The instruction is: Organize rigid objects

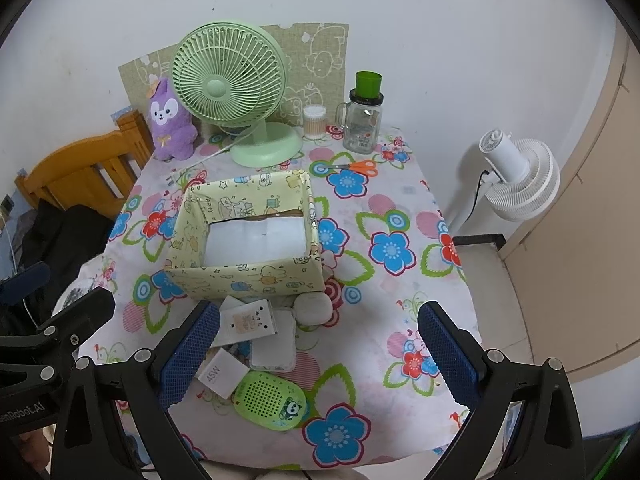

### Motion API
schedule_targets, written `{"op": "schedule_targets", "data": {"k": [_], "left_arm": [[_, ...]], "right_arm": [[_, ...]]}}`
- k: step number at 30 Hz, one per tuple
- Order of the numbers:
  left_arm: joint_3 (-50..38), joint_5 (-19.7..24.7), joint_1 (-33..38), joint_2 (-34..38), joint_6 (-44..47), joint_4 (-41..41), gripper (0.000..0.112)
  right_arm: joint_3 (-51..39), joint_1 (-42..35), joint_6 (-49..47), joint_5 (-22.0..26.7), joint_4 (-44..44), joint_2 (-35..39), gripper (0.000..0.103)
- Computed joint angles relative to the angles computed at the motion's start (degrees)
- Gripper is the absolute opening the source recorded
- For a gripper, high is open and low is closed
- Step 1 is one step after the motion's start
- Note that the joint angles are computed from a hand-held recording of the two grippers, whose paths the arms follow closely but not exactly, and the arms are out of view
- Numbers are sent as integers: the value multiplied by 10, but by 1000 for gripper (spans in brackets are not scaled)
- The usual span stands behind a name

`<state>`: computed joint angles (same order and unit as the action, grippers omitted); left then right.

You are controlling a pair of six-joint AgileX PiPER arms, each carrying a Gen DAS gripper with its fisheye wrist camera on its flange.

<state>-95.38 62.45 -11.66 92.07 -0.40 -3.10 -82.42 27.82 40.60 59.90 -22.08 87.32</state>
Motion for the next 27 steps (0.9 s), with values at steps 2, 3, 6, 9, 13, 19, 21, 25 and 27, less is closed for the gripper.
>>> {"op": "schedule_targets", "data": {"k": [2,3,6,9,13,19,21,25,27], "left_arm": [[-2,0,0,2,1,0,103],[0,0,-1,0,-1,1,103],[2,-1,-2,-1,-2,1,103],[-1,0,-3,1,2,-2,103],[-19,7,-6,12,1,-1,103],[-25,8,-6,17,4,-3,103],[-25,8,-6,17,5,-4,103],[-25,9,-7,17,4,-3,103],[-22,7,-7,16,3,-3,103]], "right_arm": [[1,1,2,0,-1,0,101],[1,1,2,-1,-1,0,101],[-1,-1,0,-1,1,2,101],[-1,-1,-1,-1,1,2,101],[-4,-2,-1,-2,0,5,101],[-13,-13,-13,-2,9,10,101],[-12,-13,-14,-3,8,10,101],[-13,-13,-14,-2,10,11,101],[-12,-12,-13,-2,8,10,101]]}}
